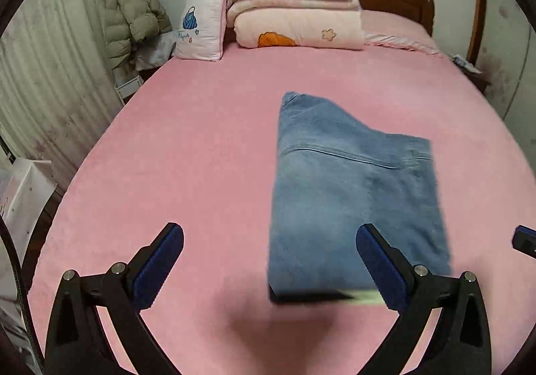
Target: Fold large clothes
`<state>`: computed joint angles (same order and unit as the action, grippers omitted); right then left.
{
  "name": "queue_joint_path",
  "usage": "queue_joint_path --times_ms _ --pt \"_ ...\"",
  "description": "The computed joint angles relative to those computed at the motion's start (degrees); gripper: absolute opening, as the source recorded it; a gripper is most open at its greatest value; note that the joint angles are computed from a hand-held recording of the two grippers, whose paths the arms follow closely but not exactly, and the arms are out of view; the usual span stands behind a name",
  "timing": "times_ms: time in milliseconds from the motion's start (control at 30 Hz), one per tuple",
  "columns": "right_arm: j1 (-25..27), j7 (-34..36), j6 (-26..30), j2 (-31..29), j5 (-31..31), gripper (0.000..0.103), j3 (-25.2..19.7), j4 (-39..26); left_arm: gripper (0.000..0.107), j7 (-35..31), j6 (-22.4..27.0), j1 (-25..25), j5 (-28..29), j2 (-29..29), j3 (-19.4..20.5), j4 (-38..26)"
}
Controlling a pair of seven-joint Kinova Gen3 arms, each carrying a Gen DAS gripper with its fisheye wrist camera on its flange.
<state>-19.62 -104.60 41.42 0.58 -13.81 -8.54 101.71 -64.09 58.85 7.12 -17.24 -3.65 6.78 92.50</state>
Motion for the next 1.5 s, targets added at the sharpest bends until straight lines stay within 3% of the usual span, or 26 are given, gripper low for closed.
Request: queue_joint_path --times_ms 133,267,433,700,900,1133,1267,1400,1500 --pt "-0.6 -2.9 5.2 -5.9 0.6 0.045 -0.6 -1.6 0.103 -1.4 7.1 0.1 3.2 -7.2 1.1 -2.2" --pt "-0.9 -4.0 11.4 -12.7 -1.2 0.045 -0.4 -2.6 0.103 2.2 16.1 0.6 1.7 -12.1 7.7 -6.3" --pt "-0.4 -7.6 19.1 -20.3 2.6 0.045 -3.8 -5.1 0.103 7.1 24.8 0.3 2.4 -16.2 15.6 -11.2" --pt "0.8 -9.7 30.0 -32.4 3.8 0.045 -6.6 -4.2 0.103 13.9 33.0 -3.5 7.7 -21.6 28.3 -16.0" --pt "2.1 -9.5 35.2 -42.5 1.2 0.045 -6.4 -0.2 0.103 19.6 34.0 -7.3 17.8 -30.2 30.3 -15.5" --pt "6.6 -9.4 41.3 -53.6 -0.3 0.045 -8.0 1.8 0.103 19.8 42.4 -17.8 22.3 -38.3 36.8 -20.8" --pt "9.3 -9.4 44.6 -59.0 -1.5 0.045 -8.5 2.3 0.103 19.4 45.3 -21.0 26.7 -41.7 36.8 -22.3" --pt "14.3 -8.8 48.9 -64.1 -0.2 0.053 -10.8 2.2 0.103 18.0 47.5 -23.5 31.3 -44.0 36.6 -22.6" --pt "15.7 -9.2 51.1 -67.2 -1.9 0.053 -9.2 3.7 0.103 16.3 49.2 -25.3 34.1 -45.8 36.5 -22.4"
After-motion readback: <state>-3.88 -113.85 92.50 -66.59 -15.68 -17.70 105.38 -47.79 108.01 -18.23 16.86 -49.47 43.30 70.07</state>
